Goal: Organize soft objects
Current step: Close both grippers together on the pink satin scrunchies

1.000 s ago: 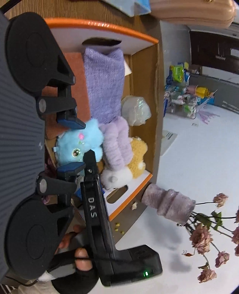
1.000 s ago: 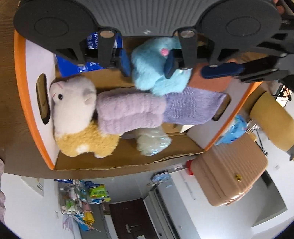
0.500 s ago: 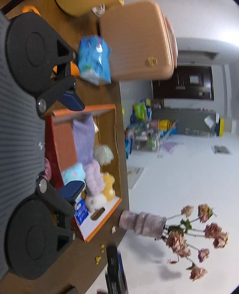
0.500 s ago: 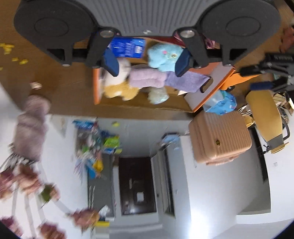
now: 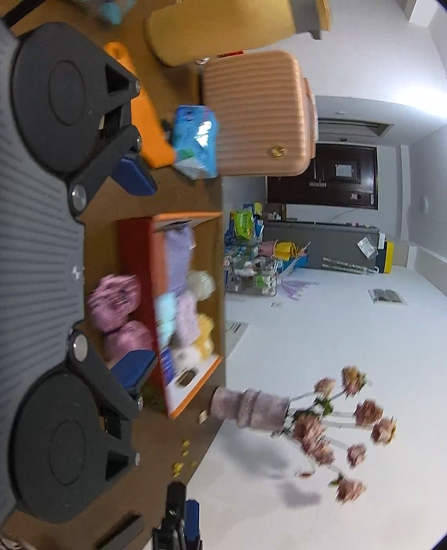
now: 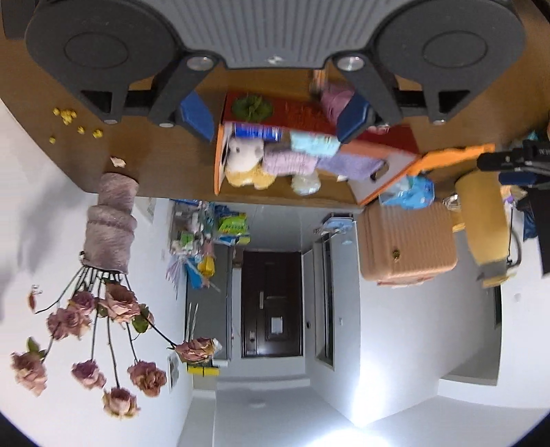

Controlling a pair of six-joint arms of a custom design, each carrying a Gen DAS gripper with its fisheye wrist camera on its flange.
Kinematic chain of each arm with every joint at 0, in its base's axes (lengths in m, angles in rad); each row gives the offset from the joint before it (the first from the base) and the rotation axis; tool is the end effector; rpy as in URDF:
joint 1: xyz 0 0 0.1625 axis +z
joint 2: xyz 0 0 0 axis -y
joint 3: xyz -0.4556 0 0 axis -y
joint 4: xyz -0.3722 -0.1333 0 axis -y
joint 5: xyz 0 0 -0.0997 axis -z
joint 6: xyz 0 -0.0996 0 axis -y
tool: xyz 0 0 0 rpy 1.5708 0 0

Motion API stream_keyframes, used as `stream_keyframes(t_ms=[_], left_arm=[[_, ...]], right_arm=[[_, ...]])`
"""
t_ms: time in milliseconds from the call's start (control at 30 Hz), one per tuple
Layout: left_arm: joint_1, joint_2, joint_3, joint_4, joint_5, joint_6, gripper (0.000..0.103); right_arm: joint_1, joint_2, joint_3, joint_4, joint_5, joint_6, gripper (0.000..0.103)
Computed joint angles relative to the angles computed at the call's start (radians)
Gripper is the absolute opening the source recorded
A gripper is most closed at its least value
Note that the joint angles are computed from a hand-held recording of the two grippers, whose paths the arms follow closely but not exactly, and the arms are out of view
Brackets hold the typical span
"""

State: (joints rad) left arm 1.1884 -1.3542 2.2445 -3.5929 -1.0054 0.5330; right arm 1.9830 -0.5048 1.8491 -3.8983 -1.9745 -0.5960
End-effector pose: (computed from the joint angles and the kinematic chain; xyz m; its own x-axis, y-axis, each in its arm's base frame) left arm 0.0050 -0.4877 0.3727 -0.7500 0.0842 -0.6561 0.6266 0.4081 -0.6639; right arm 0.3322 -0.5247 0.0524 -0.6810 -0.3421 0.6474 -0.7303 0.3817 -0.5665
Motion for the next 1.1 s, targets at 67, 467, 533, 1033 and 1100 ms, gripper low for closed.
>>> stream_keyframes(t_ms=[67, 467, 533, 1033, 1100], left_arm=[[-0.011, -0.011, 0.095, -0.075, 0.008, -0.019, 0.098], [-0.001, 0.035, 0.191, -0.156, 0.003, -0.115, 0.098], [0.03, 0.063, 0.144, -0.132, -0.019, -0.122, 0.096], [0.265, 0.266, -0.37, 0.291, -0.364, 0.004, 0.076], [0.286, 0.279, -0.399, 0.347, -0.379, 0.006, 0.073]], right_arm=[[-0.002, 0.025, 0.087, -0.114, 0.007, -0.01, 0.078], [-0.046, 0.075, 0.253, -0.276, 0.103, 0.169, 0.078], [-0.054, 0.079, 0.23, -0.244, 0.119, 0.197, 0.077], [-0.061, 0.232, -0.342, 0.289, 0.123, 0.186, 0.05], [-0.065, 0.265, -0.422, 0.351, 0.105, 0.197, 0.045]])
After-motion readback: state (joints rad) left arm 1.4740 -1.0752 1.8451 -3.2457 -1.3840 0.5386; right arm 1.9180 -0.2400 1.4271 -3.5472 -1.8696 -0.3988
